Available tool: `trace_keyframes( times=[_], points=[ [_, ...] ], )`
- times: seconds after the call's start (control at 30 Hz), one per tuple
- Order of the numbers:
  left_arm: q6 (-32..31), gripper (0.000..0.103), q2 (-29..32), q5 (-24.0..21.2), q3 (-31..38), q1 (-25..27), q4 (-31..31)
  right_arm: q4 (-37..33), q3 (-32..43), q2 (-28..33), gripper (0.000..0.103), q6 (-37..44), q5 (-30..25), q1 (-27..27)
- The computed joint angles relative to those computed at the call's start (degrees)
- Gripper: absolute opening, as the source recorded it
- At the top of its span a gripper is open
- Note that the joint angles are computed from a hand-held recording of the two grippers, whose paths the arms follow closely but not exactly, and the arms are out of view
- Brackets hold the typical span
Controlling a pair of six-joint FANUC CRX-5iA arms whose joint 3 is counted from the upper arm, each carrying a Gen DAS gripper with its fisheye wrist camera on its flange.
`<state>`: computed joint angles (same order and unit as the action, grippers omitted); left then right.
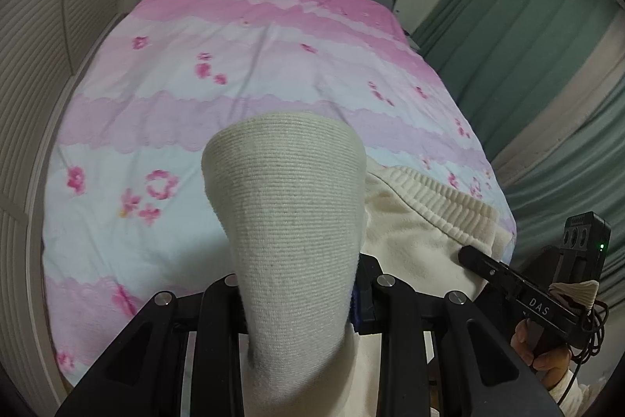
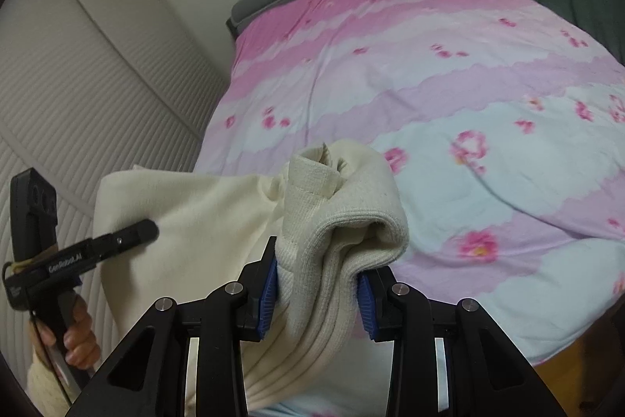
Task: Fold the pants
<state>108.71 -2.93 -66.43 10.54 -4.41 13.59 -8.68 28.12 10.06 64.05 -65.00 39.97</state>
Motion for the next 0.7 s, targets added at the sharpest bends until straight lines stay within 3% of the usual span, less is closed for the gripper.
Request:
trace_keyframes(
  times=[0.23, 0.7],
  points=[
    [-8.76, 0.03, 0.32, -0.97, -2.76, 9.21, 4.94, -0.23, 7.88, 7.64, 0.036, -0.26, -0.58, 3.22],
    [-19.9, 0.03, 12.66, -0.53, 3.08, 17.86, 4.1, -0.17, 32.74, 29.26, 0.036, -1.46, -8.69, 5.82]
  ],
)
